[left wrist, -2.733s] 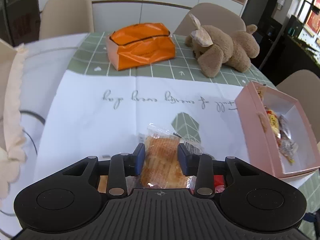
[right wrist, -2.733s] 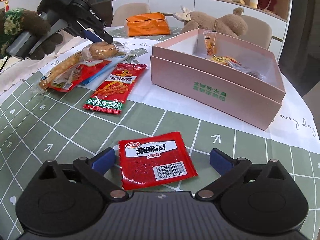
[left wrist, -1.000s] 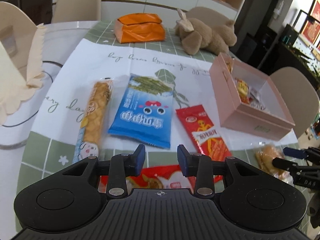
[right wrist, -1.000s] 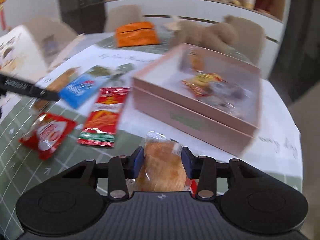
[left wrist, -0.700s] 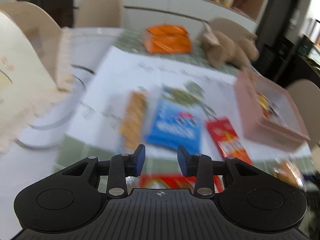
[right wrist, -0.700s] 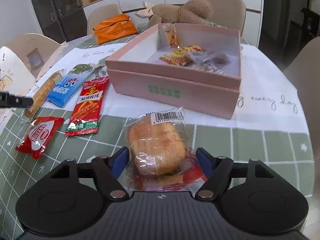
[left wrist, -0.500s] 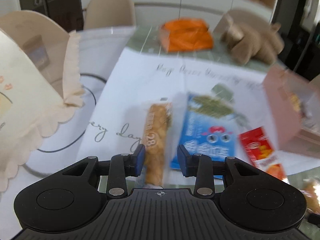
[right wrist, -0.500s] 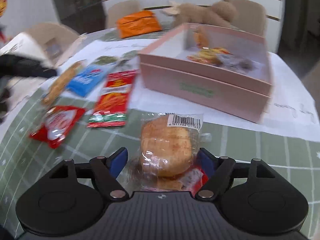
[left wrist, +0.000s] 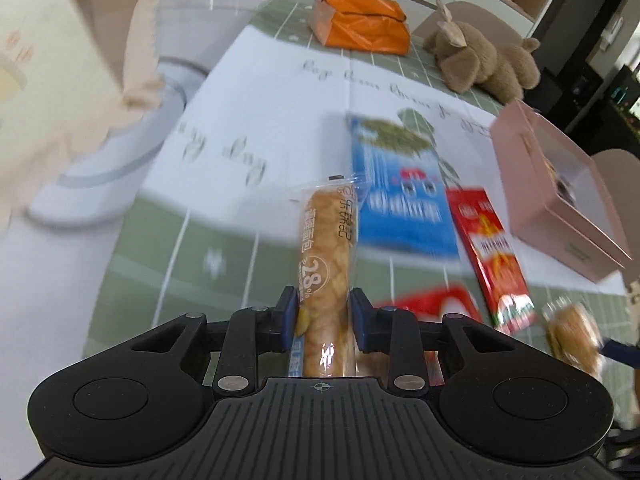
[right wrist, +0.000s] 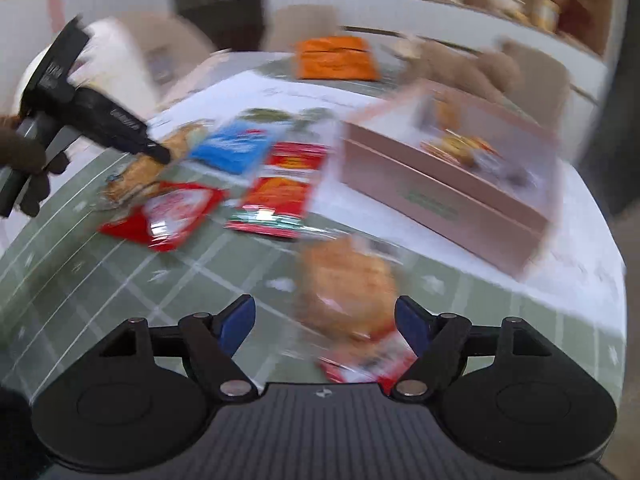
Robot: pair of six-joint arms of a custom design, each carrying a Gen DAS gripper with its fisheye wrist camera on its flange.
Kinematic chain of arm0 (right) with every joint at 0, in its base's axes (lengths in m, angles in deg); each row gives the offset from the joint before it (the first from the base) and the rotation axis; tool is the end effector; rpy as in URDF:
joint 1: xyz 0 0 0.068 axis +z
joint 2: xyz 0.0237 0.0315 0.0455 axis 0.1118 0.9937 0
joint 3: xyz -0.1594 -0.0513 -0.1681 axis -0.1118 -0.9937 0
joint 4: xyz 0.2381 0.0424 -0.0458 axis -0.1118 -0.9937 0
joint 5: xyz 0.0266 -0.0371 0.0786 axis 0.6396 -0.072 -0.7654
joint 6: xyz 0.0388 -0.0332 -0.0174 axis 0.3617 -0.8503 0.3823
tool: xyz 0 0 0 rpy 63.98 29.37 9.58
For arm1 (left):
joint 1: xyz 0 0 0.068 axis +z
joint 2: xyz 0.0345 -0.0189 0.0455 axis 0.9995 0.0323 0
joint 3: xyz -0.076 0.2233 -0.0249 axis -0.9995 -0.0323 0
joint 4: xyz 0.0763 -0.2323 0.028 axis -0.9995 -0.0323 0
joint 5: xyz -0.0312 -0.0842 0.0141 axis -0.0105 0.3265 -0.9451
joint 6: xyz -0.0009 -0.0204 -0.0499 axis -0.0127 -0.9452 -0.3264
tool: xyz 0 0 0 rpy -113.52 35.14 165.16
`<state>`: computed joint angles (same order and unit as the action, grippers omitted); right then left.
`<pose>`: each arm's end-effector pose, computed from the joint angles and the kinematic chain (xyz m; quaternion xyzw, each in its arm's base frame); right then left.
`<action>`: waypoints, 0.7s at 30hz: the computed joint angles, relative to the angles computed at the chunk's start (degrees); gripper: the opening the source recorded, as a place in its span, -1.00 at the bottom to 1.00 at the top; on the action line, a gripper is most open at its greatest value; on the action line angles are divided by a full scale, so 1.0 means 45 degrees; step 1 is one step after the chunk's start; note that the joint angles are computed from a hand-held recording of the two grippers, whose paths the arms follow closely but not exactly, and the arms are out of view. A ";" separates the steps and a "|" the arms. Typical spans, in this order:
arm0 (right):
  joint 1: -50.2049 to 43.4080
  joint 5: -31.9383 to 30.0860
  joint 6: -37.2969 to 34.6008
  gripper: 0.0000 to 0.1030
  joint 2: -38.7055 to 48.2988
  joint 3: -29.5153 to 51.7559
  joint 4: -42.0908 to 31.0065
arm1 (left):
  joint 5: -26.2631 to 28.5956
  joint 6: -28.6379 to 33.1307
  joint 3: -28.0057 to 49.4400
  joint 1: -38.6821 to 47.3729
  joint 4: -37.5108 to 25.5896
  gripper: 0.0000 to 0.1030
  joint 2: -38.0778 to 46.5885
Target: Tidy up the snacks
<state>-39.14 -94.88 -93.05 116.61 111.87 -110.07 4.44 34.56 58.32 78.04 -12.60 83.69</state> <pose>0.1511 -0.1205 0.1633 -0.2357 0.8982 0.0839 0.3614 0.2492 -0.0488 0.1681 -0.0410 0.9564 -0.1228 0.2616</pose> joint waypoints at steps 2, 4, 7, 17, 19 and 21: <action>0.1146 0.0044 -0.0176 0.51 -0.1084 -0.0725 -0.0011 | 0.0398 -0.0131 -0.0699 0.0009 -0.0429 -0.36 -0.1018; 0.2667 0.0225 -0.0038 0.51 -0.1780 -0.1340 0.0134 | 0.0727 -0.0157 -0.1111 -0.0048 -0.0898 -0.36 -0.1759; 0.5452 0.1360 0.1521 0.50 -0.2564 -0.2445 0.1906 | 0.1291 -0.0225 -0.1581 -0.0247 -0.1545 -0.36 -0.2655; 0.6934 0.2084 0.6391 0.52 -0.0855 -0.1020 0.4114 | -0.0941 -0.2514 -0.3082 -0.1474 -0.1933 -0.37 -0.5113; 0.7301 0.1946 0.6823 0.52 -0.0604 -0.0762 0.3936 | -0.1677 -0.2593 -0.2803 -0.1385 -0.2049 -0.37 -0.4720; 0.8478 0.2700 0.7657 0.52 -0.0853 -0.1319 0.5156 | -0.1641 -0.2381 -0.2618 -0.1032 -0.1929 -0.37 -0.4379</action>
